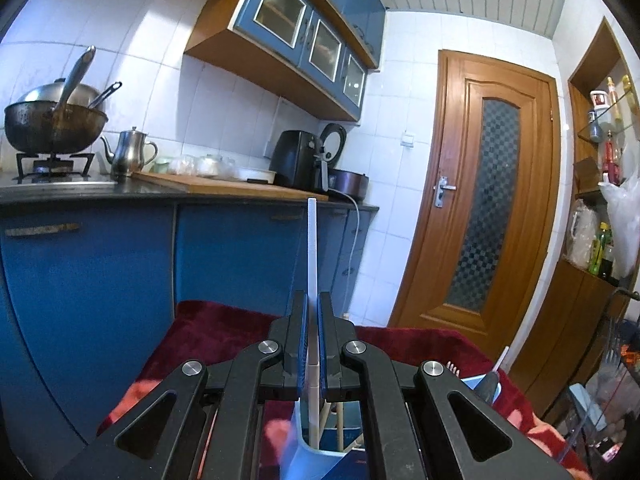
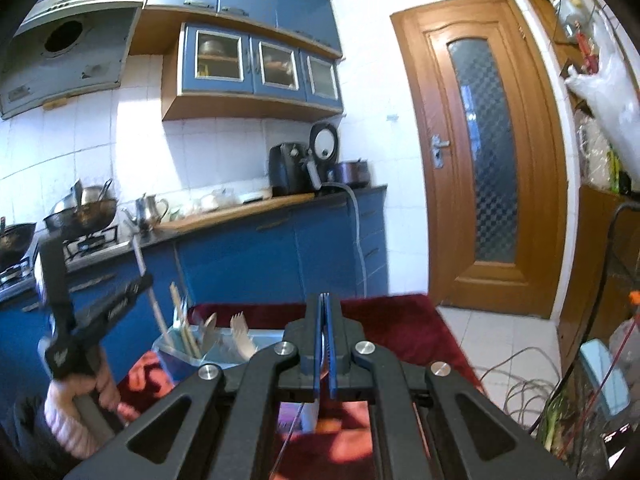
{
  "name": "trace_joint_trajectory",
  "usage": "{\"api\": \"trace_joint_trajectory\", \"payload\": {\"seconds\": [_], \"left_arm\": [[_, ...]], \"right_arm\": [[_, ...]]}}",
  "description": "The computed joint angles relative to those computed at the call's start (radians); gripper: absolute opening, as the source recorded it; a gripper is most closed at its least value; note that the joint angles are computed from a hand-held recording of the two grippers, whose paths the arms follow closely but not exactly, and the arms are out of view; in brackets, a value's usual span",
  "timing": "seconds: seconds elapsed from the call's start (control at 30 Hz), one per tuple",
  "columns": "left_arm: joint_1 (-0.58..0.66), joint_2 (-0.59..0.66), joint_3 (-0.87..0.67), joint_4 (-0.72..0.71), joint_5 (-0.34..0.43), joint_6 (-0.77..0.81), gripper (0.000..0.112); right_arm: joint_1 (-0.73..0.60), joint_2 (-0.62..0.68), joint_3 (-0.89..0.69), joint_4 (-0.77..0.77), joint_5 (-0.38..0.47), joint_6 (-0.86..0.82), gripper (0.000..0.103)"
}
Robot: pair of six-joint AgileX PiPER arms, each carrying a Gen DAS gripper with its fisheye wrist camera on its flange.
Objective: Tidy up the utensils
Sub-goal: 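Lower the chopstick and fork into the caddy and open both tools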
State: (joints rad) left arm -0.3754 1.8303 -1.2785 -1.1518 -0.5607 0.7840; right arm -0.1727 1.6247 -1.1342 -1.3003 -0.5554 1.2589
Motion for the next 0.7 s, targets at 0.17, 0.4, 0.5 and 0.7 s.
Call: {"api": "trace_joint_trajectory", "payload": {"seconds": [0.17,0.4,0.5,0.7], "left_arm": [[0.013,0.018,-0.004,-0.014,0.029,0.007,0.004],[0.028,0.03,-0.009,-0.013,0.063,-0.005,0.004],[0.033,0.035,-0.018,-0.022,0.078,0.009,0.004],[0.034,0.048,-0.036,-0.07,0.102,0.064,0.004]], "right_arm": [[0.045,0.024,-0.064,0.151,0.067,-0.118,0.004],[0.135,0.074,-0.125,0.459,0.142,-0.426,0.004],[0.161,0.101,-0.157,0.532,0.157,-0.501,0.004],[0.209,0.173,-0.211,0.554,0.197,-0.567,0.004]]}}
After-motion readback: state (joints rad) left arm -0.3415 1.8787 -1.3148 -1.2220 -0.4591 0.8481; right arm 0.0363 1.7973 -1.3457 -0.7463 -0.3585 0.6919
